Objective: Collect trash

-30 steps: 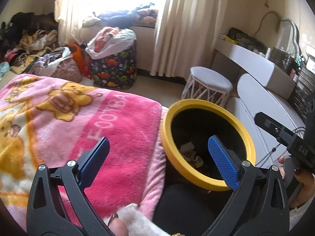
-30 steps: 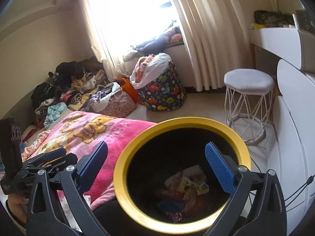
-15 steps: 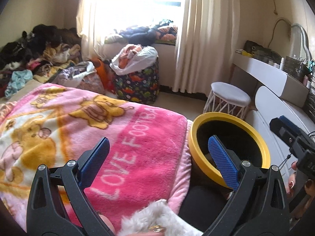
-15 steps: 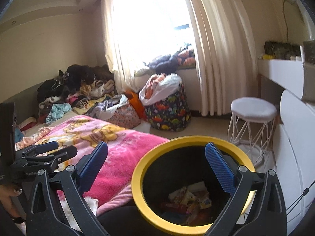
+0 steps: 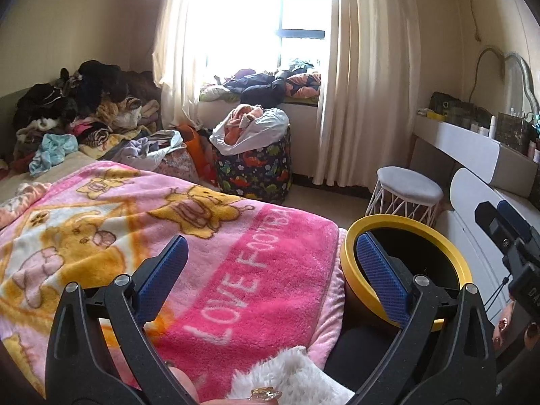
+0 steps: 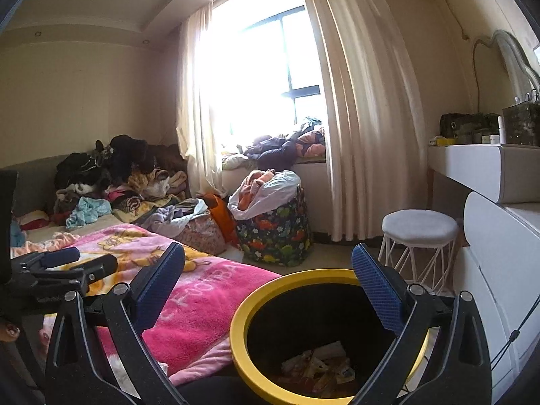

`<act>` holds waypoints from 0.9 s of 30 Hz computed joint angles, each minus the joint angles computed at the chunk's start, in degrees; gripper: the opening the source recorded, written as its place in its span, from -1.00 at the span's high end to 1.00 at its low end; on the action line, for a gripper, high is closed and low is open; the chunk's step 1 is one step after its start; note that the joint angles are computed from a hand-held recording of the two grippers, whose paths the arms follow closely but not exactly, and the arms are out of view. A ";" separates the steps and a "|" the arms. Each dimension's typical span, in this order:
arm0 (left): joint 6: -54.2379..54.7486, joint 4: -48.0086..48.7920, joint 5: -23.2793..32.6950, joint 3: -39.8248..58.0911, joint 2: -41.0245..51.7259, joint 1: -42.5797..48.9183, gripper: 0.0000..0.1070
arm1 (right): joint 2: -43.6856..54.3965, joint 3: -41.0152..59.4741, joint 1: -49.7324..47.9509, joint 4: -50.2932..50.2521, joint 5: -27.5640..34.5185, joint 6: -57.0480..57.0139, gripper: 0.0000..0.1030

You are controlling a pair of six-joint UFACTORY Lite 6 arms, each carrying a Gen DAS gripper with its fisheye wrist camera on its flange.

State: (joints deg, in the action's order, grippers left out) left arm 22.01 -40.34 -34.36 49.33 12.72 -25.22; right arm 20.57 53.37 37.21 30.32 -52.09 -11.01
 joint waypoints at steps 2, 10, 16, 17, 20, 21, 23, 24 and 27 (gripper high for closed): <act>-0.32 0.44 -0.08 0.01 0.14 0.10 -0.72 | 0.24 0.17 -0.32 0.13 0.17 0.08 -0.87; -0.70 0.80 -0.38 -0.27 0.10 -0.08 -0.72 | 0.94 0.52 -0.28 0.96 0.12 0.31 -0.87; -0.75 0.80 -0.26 -0.21 0.13 -0.07 -0.72 | 1.21 0.76 0.30 2.07 -0.32 -0.27 -0.87; -0.86 0.85 -0.24 -0.22 0.13 -0.05 -0.72 | 1.18 0.76 0.31 2.15 -0.25 -0.29 -0.87; -0.78 0.89 -0.31 -0.25 0.12 -0.04 -0.72 | 1.11 0.62 0.30 2.12 -0.37 -0.26 -0.87; -0.81 0.91 -0.31 -0.27 0.11 -0.03 -0.72 | 1.10 0.61 0.23 1.93 -0.36 -0.16 -0.87; -0.84 0.96 -0.27 -0.25 0.14 0.00 -0.72 | 1.14 0.63 0.27 2.10 -0.39 -0.34 -0.87; -0.84 0.96 -0.27 -0.25 0.14 0.00 -0.72 | 1.13 0.57 0.27 2.14 -0.44 -0.40 -0.87; -0.74 0.71 -0.32 -0.25 0.18 -0.12 -0.72 | 1.05 0.39 0.70 2.68 -0.64 -0.60 -0.87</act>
